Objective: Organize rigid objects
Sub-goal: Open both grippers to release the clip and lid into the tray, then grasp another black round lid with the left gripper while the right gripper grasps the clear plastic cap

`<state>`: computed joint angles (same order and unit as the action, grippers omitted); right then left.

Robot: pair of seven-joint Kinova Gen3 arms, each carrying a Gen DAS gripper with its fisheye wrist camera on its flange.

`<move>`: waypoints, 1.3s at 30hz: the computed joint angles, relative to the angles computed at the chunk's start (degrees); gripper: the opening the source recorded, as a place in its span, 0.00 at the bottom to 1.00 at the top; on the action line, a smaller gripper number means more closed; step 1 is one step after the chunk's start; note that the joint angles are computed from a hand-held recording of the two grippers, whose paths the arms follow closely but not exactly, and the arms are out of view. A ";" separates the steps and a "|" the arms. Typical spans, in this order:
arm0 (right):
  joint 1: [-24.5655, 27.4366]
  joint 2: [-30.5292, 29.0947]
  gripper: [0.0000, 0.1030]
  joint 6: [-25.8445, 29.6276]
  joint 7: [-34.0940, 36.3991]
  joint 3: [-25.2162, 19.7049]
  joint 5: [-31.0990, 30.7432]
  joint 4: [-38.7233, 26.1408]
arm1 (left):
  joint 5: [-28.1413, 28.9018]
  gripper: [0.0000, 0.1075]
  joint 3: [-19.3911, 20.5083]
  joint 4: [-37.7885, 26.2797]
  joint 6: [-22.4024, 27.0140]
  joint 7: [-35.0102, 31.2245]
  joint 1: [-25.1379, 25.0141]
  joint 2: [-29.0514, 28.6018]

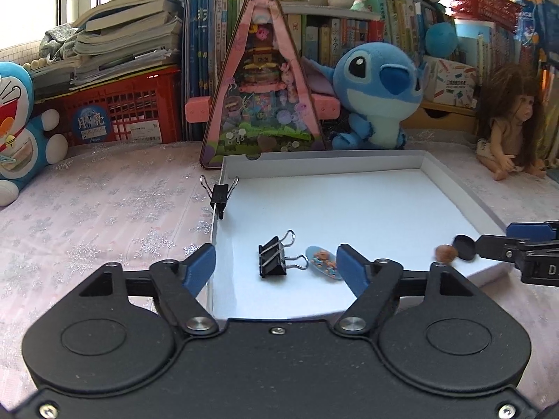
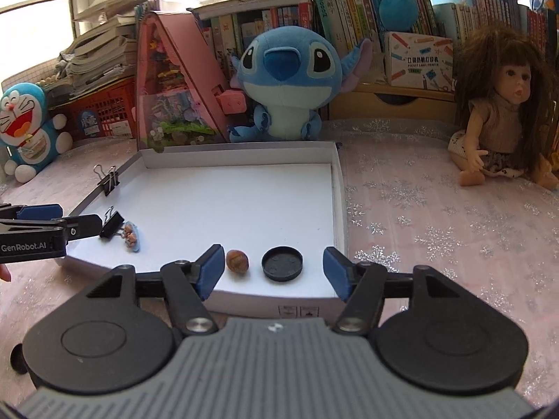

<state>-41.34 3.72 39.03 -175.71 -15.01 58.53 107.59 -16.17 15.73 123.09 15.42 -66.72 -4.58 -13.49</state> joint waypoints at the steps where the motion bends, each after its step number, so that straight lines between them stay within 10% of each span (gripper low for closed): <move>1: -0.22 -0.49 0.74 -0.14 -0.50 -0.16 0.58 0.62 | 0.87 0.72 -1.58 0.77 -0.37 -1.27 1.62 -0.99; 19: -2.73 -7.72 0.82 2.69 -8.61 -9.45 7.84 10.61 | 11.84 0.76 -6.82 12.47 -0.08 -17.36 10.00 -17.15; 39: -7.10 -9.91 0.84 9.32 -15.90 -14.50 7.15 15.99 | 16.98 0.76 -10.17 18.53 5.30 -20.92 9.37 -26.28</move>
<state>-48.44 -6.19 48.36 -191.61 -29.51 65.67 123.58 0.80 5.56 141.62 20.72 -87.64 4.80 -39.77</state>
